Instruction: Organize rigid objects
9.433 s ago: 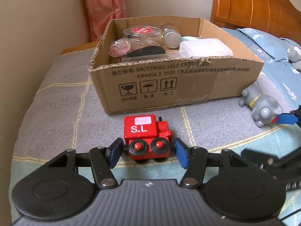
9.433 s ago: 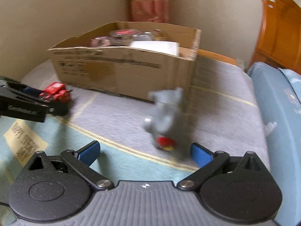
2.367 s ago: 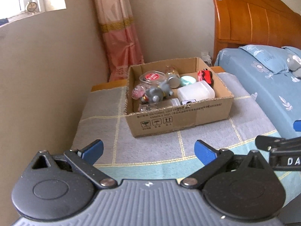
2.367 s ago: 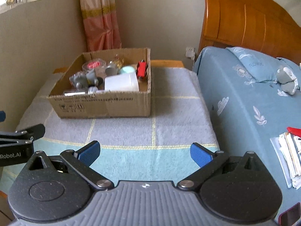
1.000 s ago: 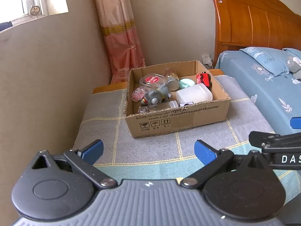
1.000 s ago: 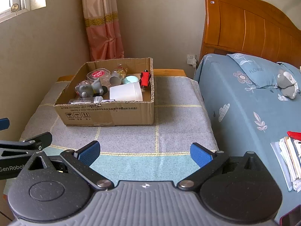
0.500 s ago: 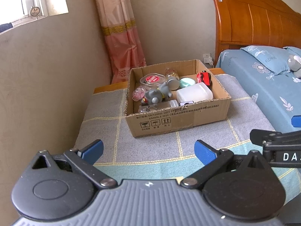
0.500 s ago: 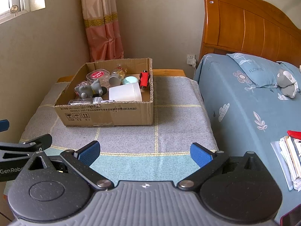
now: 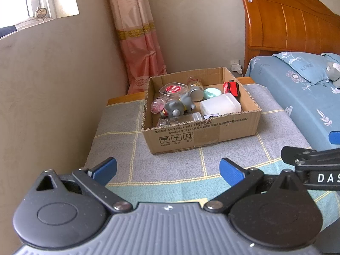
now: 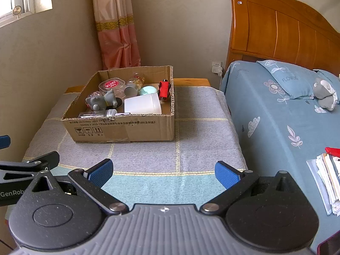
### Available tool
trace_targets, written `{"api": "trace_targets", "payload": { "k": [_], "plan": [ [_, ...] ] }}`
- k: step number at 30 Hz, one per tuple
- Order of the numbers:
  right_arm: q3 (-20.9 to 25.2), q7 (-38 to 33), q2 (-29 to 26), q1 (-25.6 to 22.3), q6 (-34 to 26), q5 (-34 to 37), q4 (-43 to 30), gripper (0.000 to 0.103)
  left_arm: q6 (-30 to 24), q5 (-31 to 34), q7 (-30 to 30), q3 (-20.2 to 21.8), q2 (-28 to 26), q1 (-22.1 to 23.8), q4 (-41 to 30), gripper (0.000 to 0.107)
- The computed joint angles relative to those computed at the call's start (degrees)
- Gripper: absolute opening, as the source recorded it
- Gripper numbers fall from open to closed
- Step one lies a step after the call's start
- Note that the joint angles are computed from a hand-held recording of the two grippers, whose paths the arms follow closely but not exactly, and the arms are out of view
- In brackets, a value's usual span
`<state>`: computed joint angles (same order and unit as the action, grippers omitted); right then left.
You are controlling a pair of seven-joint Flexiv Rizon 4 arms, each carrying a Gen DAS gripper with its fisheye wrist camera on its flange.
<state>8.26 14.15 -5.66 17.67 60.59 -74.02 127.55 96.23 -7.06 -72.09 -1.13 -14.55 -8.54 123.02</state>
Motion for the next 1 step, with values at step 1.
{"api": "trace_targets", "payload": {
  "k": [1],
  "plan": [
    [0.0, 0.0, 0.0, 0.0, 0.0, 0.0, 0.0, 0.103, 0.0, 0.0, 0.0, 0.0, 0.0, 0.0, 0.0, 0.102]
  ]
}}
